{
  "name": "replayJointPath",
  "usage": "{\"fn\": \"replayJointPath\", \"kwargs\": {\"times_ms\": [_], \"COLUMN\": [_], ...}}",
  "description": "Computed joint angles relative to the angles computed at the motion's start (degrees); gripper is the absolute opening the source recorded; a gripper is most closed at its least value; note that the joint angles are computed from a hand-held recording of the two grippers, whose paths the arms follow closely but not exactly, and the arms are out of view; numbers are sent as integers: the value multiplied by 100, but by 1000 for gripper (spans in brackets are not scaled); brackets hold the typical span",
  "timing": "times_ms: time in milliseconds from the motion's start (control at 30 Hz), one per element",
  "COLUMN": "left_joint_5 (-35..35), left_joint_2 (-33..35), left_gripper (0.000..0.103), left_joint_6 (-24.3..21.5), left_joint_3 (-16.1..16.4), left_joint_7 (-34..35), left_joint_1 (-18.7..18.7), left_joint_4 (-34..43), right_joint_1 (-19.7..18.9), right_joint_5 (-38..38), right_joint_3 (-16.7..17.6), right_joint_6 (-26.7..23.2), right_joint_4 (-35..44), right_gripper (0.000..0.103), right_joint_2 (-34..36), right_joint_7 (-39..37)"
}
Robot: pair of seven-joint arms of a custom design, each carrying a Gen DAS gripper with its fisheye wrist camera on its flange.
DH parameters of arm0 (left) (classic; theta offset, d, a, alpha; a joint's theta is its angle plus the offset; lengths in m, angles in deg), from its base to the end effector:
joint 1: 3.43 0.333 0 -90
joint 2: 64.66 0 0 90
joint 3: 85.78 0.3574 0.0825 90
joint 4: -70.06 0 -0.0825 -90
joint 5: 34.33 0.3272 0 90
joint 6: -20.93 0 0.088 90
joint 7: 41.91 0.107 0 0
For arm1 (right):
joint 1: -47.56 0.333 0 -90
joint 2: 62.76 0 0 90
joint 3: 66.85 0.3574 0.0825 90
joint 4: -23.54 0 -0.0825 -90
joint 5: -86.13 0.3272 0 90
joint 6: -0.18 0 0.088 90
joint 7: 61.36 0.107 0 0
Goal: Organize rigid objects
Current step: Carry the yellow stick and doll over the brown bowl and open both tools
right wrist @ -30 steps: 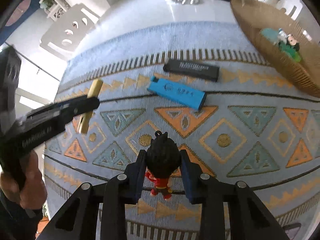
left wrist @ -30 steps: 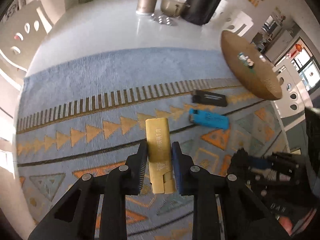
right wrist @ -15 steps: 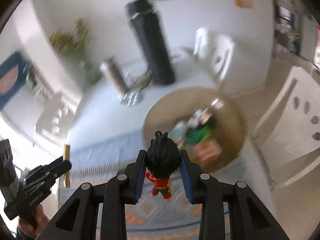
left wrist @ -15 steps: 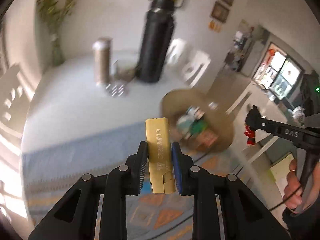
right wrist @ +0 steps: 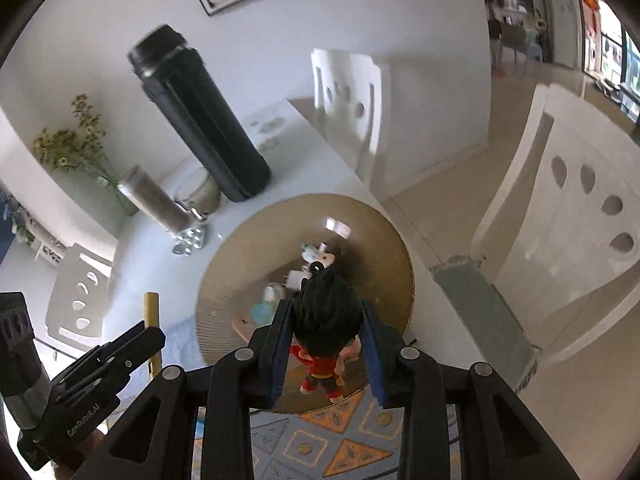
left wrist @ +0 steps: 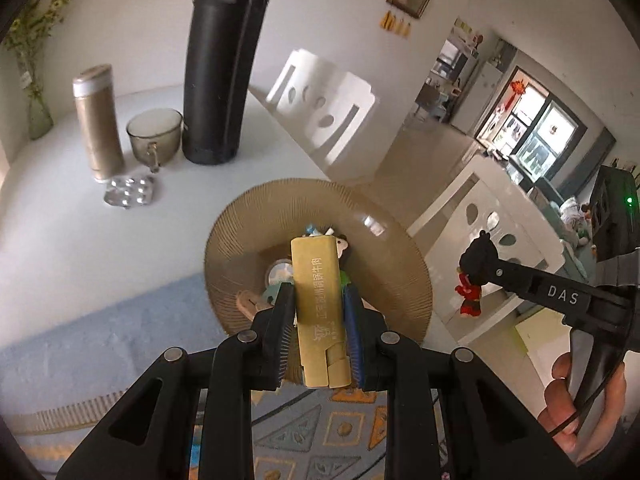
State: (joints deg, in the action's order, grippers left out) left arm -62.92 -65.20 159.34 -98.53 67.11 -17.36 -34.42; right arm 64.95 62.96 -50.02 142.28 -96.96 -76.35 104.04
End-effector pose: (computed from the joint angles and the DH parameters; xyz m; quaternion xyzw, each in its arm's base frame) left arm 0.4899 -0.2497 0.6545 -0.4672 0.8094 -0.3546 0.0307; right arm 0.3780 0.2799 0.6411 -0.4942 0.7965 -0.1460 0.3162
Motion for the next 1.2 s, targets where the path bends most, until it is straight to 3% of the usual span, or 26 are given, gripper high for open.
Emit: {"fn": "replayJointPath", "kwargs": {"times_ms": [267,500,567,633,700,767,1067,1200], "left_joint_5": [312,509,443,290,254,200,398,136], "left_joint_2": [228,293,271,251,176,-45,-1004,-1368], "left_gripper": [21,21,22,42,62,67,67,67], "left_joint_6": [-110,-89,-55,-191,-308,-203,-339,-634], "left_joint_3": [-83,-179,-192,-172,-131,-41,670,1115], "left_joint_7": [-243,-228,-152,-93,-58,-8,-163,29], "left_joint_1": [-5,-32,-43,-23,12,73,481,576], "left_joint_4": [30,88,89,166,194,48,-484,-642], "right_joint_1": [29,60,43,59,35,12,-9,18], "right_joint_5": [402,514,402,378,175,69,250,-55], "right_joint_3": [-255,-358,-332,-345,-309,-256,61,349], "right_joint_6": [363,156,-76,-269,-236,-225,-47,-128], "right_joint_4": [-351,-316,-209,-105,-139,-178,-156,152], "right_gripper": [32,32,36,53,55,55,56,56], "right_joint_2": [256,359,359,352,228,59,-235,-223], "right_joint_7": [-203,-385,-334,-359,-199,-91,-60,-28]}}
